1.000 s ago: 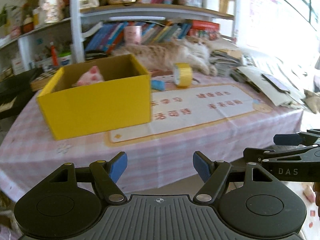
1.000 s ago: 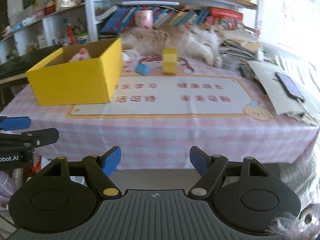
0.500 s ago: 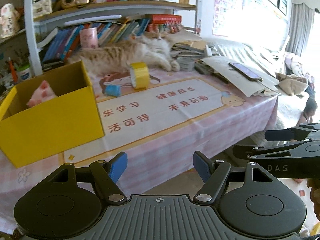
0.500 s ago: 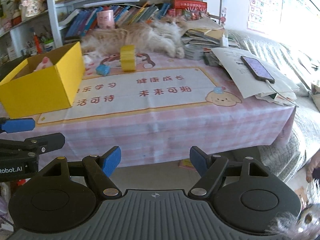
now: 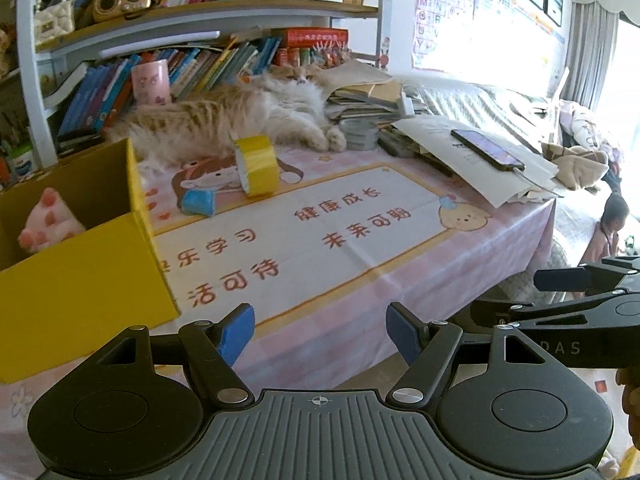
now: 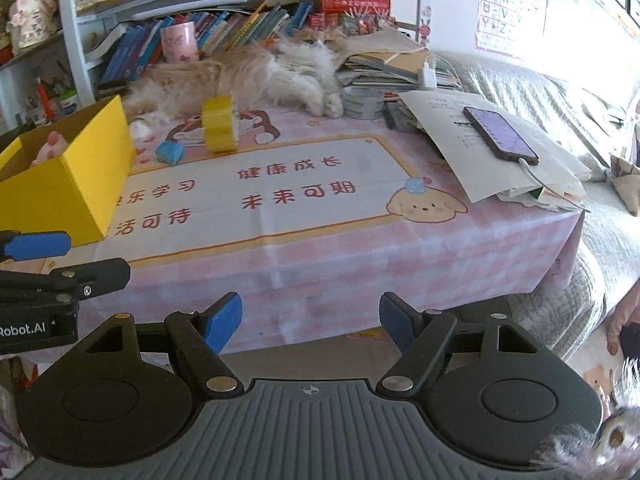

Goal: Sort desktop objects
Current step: 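Move both tools toward the yellow tape roll and the blue cup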

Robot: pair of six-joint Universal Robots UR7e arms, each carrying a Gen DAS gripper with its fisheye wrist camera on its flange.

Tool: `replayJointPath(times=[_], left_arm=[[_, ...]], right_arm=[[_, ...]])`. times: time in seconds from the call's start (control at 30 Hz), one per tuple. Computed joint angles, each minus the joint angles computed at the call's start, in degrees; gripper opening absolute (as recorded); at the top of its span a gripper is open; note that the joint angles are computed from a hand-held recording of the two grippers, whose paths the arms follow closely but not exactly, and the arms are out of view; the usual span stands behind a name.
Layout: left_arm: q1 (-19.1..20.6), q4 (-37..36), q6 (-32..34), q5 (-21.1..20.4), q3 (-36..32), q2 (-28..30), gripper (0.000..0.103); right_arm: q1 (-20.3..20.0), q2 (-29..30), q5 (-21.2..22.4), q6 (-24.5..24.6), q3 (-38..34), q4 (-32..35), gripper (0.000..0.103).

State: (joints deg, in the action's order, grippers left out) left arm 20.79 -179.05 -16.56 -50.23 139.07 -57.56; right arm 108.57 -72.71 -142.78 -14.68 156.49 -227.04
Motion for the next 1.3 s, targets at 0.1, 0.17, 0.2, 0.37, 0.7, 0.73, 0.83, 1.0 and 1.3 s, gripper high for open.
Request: replayJointPath(times=[0.1,0.17,0.2,0.37,0.7,0.73,0.83,1.0,1.3], left_arm=[[0.69,-1.15,1.48,-0.35,-1.45,1.95,0.075],[1.23,-1.63,2.02,-0.70,-2.55,3.22,0.075],[1.42,-1.83,2.25,-0.75,-3.07,3.78,0.075],[2.00,-3.12,3.41,0.01,-5.68,6.15,0.075],[2.48,2.58,-5.23,6.82,-10.23,9.38,0.075],[2.46,3.67,-6.39,7.64,-10.80,9.68,0.075],[2.40,6.53,-9.74,9.95,-12.47,10.57,0.075],[2.26,10.93,-14.28,13.52,-15.65,12.49,0.075],[1.77,20.92,-22.92,18.45,-19.70,14.42,0.075]], right_arm=[[-1.76,-0.84,0.94,-1.13,-0.12,-0.18,0.074],[-3.00,-1.49,1.71,-2.28,-0.23,-0.25,0.074],[-3.52,-1.76,2.02,-2.79,-0.30,-0.32,0.074],[-6.63,-4.78,5.04,-6.79,-1.53,0.28,0.074],[-14.12,-11.66,15.79,-14.36,-5.99,11.58,0.074],[-14.77,-12.12,16.91,-14.91,-6.48,12.90,0.074],[-17.27,-13.58,20.86,-16.16,-8.24,17.69,0.074],[-21.15,-14.70,27.20,-18.64,-11.70,24.27,0.074],[-25.09,-13.13,35.64,-22.50,-18.24,31.72,0.074]])
